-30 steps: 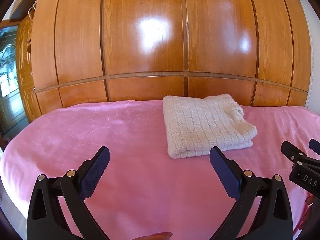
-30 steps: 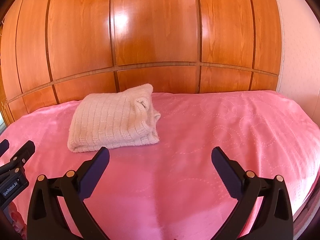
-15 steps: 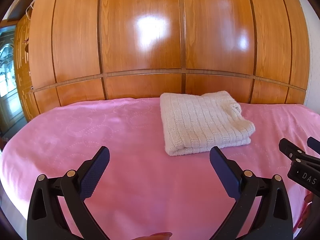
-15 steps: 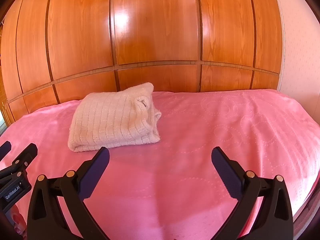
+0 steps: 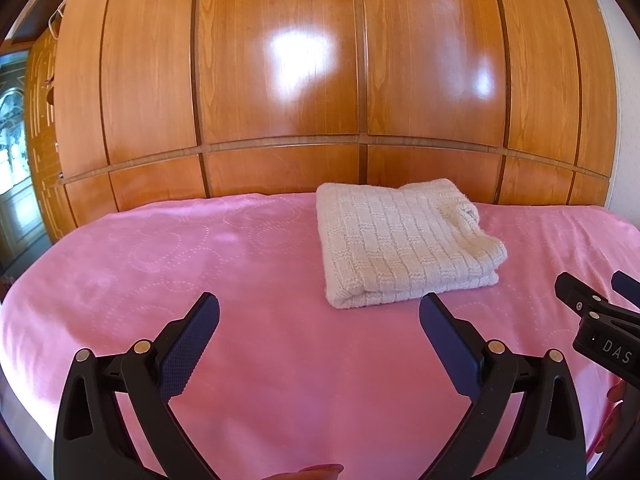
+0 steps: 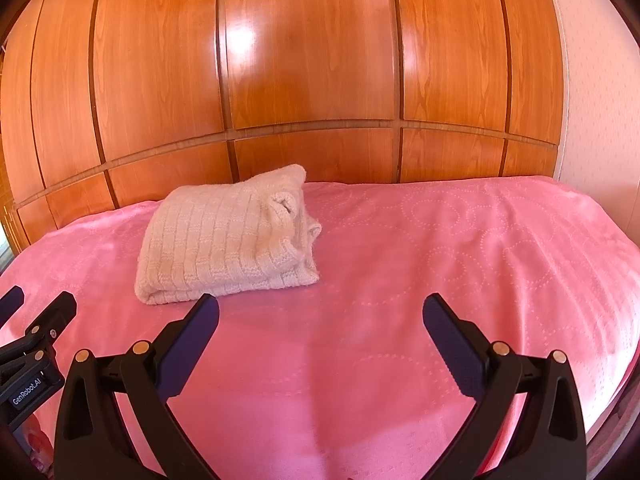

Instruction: Fold small clothes

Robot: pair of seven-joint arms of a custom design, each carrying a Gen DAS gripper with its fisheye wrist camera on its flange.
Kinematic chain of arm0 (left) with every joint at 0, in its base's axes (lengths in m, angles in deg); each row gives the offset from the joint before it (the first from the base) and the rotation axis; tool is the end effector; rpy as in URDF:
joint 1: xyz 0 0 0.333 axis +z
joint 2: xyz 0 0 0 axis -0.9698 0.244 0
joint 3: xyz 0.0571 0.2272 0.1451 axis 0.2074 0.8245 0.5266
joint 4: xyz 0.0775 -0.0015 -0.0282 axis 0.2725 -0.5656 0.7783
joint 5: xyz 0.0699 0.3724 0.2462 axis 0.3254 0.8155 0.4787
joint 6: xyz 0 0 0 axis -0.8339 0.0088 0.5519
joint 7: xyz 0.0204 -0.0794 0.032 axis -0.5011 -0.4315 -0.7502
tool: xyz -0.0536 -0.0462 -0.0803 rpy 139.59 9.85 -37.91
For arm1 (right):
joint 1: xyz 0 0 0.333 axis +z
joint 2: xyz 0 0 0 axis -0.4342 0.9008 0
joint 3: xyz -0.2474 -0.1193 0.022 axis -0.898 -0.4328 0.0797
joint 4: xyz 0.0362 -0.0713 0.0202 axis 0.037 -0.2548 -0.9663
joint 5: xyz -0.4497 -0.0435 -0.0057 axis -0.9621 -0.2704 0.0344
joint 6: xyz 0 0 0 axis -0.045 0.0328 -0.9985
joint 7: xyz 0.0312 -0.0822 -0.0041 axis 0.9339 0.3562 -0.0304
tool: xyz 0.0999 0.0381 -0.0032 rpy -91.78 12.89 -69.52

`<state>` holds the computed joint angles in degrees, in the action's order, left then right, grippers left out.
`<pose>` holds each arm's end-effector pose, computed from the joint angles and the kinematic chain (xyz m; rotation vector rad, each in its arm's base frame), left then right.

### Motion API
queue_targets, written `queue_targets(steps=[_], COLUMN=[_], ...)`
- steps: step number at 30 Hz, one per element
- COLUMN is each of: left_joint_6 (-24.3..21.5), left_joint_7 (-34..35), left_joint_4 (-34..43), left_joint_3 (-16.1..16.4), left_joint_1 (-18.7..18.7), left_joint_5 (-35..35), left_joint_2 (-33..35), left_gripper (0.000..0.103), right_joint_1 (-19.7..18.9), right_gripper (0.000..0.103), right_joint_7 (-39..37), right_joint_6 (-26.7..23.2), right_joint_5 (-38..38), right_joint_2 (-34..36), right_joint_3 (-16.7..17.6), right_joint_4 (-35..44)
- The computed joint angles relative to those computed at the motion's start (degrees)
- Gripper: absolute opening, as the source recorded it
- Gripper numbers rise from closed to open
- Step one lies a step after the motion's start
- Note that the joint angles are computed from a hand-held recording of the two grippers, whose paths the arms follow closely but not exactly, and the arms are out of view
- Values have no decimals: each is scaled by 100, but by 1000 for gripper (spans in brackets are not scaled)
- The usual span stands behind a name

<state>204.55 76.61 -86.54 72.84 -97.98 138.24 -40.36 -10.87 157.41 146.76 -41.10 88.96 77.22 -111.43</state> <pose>0.6788 -0.2691 0.4762 -1.3561 1.6854 -1.0752 0.6564 0.1938 0.5370 -1.2345 1.9640 -1.0625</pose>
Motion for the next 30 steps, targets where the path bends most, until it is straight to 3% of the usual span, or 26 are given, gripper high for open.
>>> queue_targets(steps=[15, 30], left_joint_6=[-30, -17], left_joint_7=[645, 933], left_joint_4=[-50, -99], left_joint_3=[-131, -3], left_joint_1=[96, -49], left_joint_5=[-652, -1008], left_joint_2=[29, 43], left_gripper=[99, 99], right_joint_1=[-18, -4], right_gripper=[101, 101], right_joint_7=[-148, -199], right_joint_6=[-56, -60], right_joint_5=[374, 424], right_joint_2=[43, 58], right_joint_3=[-14, -22], right_joint_4=[2, 14])
